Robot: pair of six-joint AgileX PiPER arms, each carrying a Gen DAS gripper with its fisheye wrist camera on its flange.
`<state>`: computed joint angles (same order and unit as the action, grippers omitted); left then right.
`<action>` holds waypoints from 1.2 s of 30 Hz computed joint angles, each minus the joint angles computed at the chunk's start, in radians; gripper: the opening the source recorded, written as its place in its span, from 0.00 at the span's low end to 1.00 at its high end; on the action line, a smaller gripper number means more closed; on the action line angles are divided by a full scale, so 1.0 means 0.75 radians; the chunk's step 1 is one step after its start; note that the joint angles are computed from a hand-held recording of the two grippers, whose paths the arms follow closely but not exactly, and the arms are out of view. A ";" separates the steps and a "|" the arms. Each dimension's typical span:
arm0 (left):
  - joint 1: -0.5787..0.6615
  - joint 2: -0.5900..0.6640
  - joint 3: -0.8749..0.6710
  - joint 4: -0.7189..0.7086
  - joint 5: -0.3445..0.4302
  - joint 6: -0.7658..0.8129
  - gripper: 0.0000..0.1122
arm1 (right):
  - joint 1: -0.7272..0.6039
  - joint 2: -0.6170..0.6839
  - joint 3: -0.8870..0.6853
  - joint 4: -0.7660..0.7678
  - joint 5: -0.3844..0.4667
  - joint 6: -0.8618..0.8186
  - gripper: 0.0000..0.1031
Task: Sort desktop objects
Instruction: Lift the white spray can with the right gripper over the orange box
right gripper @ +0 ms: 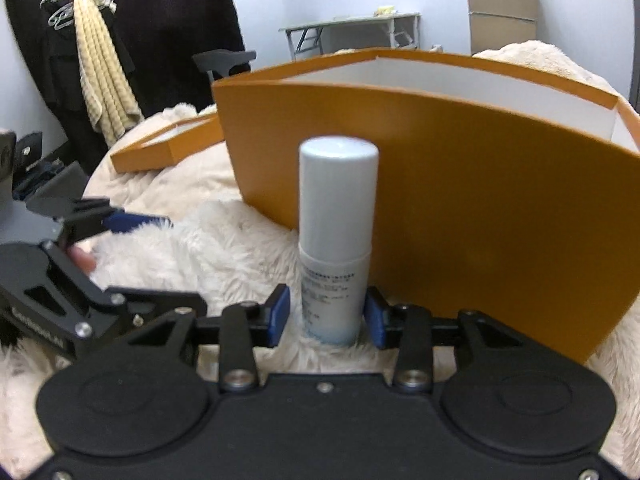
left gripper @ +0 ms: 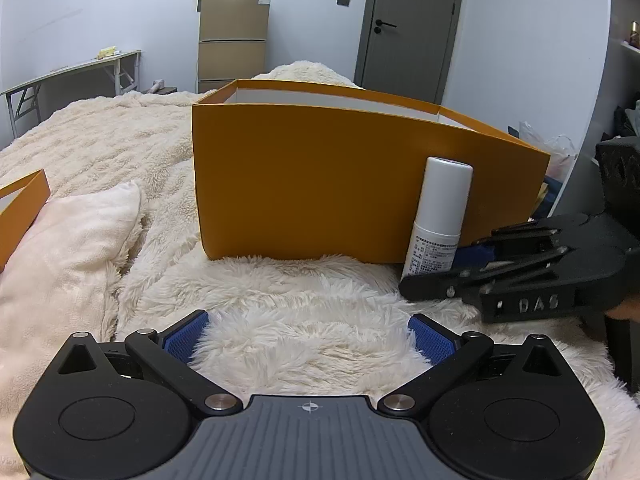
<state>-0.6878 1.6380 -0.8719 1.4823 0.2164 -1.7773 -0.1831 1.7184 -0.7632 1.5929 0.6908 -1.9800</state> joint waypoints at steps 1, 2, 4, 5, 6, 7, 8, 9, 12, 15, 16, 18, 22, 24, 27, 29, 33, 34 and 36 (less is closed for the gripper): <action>-0.001 0.001 0.000 0.004 0.001 -0.005 0.92 | -0.005 0.001 0.000 0.008 0.007 -0.004 0.38; -0.002 0.001 0.000 0.007 0.002 -0.008 0.92 | -0.016 0.001 0.005 0.033 0.026 -0.019 0.38; -0.003 0.003 -0.001 0.011 0.003 -0.013 0.92 | -0.013 0.007 -0.002 0.021 0.027 0.001 0.34; -0.003 0.003 -0.001 0.011 0.004 -0.013 0.92 | -0.007 0.007 -0.002 0.027 0.017 -0.002 0.31; -0.004 0.004 -0.001 0.014 0.005 -0.015 0.92 | -0.002 0.007 0.000 0.036 0.012 -0.006 0.31; -0.004 0.004 -0.001 0.015 0.004 -0.017 0.92 | 0.003 0.007 0.001 0.045 0.007 -0.009 0.31; -0.003 0.004 -0.001 0.016 0.003 -0.018 0.92 | 0.004 0.007 -0.001 0.046 0.007 -0.006 0.31; -0.005 0.004 -0.001 0.016 0.004 -0.020 0.92 | 0.006 0.006 0.001 0.055 0.006 -0.008 0.31; -0.005 0.003 0.000 0.013 0.002 -0.018 0.92 | 0.001 -0.001 0.006 0.076 0.009 -0.024 0.31; -0.005 0.002 0.000 0.009 0.001 -0.016 0.92 | -0.018 -0.031 0.031 0.117 0.020 -0.063 0.31; -0.006 0.002 -0.002 -0.003 0.001 -0.004 0.92 | -0.033 -0.052 0.044 0.126 0.032 -0.075 0.31; -0.010 0.002 -0.005 -0.025 0.005 0.018 0.92 | -0.062 -0.093 0.068 0.141 0.057 -0.097 0.31; -0.007 0.000 -0.001 -0.002 0.001 -0.005 0.92 | -0.124 -0.147 0.076 0.119 0.118 -0.062 0.31; -0.001 -0.002 0.004 0.027 -0.008 -0.033 0.92 | -0.163 -0.179 0.063 0.091 0.147 -0.017 0.31; 0.000 -0.004 0.006 0.029 -0.010 -0.036 0.92 | -0.247 -0.190 -0.012 -0.023 0.257 0.123 0.31; -0.002 -0.003 0.005 0.024 -0.007 -0.031 0.92 | -0.306 -0.183 -0.107 -0.122 0.350 0.262 0.31; 0.000 0.006 -0.001 0.038 -0.011 -0.042 0.92 | -0.342 -0.209 -0.398 -0.308 0.321 0.584 0.31; 0.003 0.009 -0.004 0.039 -0.014 -0.042 0.92 | -0.316 -0.205 -0.478 -0.388 0.276 0.678 0.31; 0.006 0.011 -0.006 0.050 -0.016 -0.051 0.92 | -0.256 -0.152 -0.676 -0.590 0.221 0.906 0.31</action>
<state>-0.6834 1.6465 -0.8761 1.5198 0.2042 -1.8157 -0.3748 1.6046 -1.2702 1.1501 0.8562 -1.3005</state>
